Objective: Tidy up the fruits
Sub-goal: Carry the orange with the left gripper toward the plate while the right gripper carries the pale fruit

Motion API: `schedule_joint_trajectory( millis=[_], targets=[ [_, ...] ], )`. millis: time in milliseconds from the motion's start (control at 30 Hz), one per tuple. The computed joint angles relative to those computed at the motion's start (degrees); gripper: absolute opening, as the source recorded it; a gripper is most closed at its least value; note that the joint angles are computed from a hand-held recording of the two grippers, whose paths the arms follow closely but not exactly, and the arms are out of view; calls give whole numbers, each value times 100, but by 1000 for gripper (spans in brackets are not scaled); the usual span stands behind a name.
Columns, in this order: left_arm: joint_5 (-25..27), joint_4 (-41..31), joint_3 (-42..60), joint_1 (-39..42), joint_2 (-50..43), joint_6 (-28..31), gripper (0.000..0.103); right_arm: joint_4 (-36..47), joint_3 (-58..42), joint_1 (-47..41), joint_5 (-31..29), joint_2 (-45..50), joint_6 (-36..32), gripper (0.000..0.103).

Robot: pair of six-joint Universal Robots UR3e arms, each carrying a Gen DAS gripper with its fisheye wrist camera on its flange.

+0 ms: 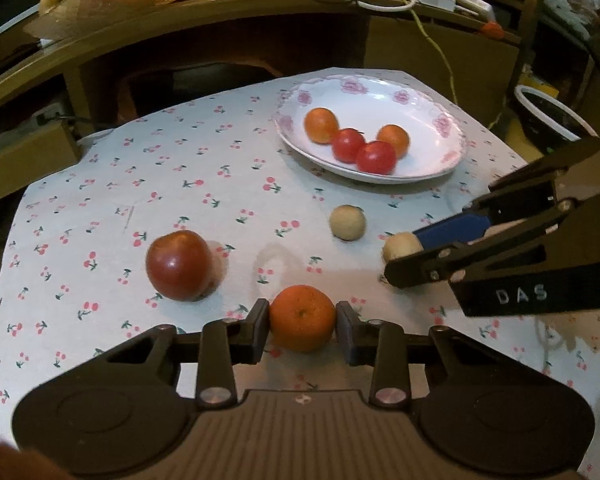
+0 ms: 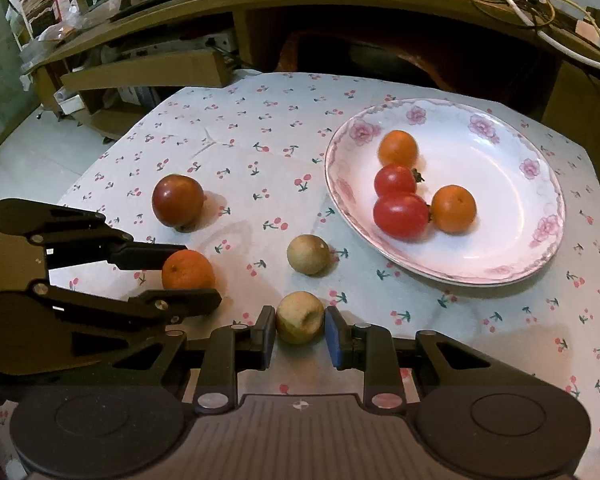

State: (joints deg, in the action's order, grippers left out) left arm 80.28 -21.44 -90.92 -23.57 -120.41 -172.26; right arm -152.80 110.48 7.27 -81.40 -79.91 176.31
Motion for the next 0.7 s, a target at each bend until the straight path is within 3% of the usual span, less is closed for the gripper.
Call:
schedule_joint_trajectory(
  millis=[633, 700],
  targets=[
    [158, -5, -7, -181, -30, 223, 42, 30, 326, -52, -64, -278, -149, 31],
    [193, -72, 73, -198, -43, 224, 40, 71, 286, -26, -95, -275, -153, 27]
  ],
)
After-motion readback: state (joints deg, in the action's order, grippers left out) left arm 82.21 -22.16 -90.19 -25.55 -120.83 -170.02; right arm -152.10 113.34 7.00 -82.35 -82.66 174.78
